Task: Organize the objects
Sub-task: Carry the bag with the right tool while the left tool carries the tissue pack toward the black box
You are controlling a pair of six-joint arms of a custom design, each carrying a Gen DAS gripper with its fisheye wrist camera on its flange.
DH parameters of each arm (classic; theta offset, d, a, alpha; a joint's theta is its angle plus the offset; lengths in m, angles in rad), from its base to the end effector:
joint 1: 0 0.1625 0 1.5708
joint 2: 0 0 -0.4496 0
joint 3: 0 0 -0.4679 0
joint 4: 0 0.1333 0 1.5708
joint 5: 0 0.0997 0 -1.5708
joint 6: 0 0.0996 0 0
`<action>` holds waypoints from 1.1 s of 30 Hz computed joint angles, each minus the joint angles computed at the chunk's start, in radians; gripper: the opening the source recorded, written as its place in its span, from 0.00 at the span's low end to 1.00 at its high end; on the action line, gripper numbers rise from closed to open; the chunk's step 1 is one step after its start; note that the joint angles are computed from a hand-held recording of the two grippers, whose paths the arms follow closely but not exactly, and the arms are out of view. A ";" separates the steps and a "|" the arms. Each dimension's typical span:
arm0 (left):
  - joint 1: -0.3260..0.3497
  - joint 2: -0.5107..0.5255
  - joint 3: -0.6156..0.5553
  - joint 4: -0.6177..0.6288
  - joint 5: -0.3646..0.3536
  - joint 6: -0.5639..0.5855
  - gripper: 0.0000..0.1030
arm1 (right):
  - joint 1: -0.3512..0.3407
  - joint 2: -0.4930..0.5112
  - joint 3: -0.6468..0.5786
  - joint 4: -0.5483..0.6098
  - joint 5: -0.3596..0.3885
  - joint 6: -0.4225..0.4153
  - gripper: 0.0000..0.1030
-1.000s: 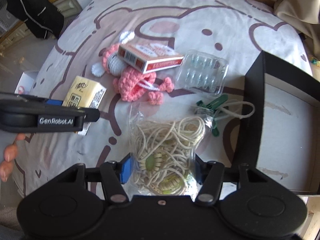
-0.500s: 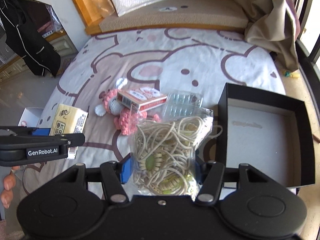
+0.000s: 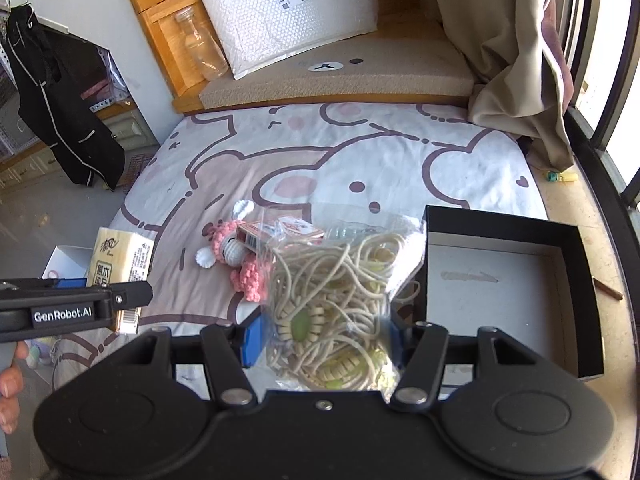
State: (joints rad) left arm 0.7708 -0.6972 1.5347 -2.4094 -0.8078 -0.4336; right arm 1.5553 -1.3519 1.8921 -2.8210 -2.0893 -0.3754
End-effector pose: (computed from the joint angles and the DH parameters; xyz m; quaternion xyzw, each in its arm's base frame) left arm -0.4027 -0.6729 0.0317 0.1689 0.9126 -0.2158 0.3034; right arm 0.0742 -0.6321 0.3601 0.0745 -0.9076 0.2829 0.3010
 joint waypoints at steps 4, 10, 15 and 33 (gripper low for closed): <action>-0.002 0.003 -0.005 0.011 0.002 -0.014 0.53 | 0.005 0.000 -0.004 0.012 -0.019 -0.003 0.57; -0.007 0.016 -0.020 0.009 -0.015 -0.014 0.53 | 0.005 -0.017 -0.004 0.007 -0.045 -0.023 0.58; -0.019 0.040 -0.041 -0.012 -0.034 -0.005 0.53 | -0.009 -0.046 0.002 -0.008 -0.069 -0.016 0.58; -0.075 0.183 -0.173 -0.025 -0.151 0.050 0.53 | -0.095 -0.184 0.052 -0.069 -0.106 -0.039 0.58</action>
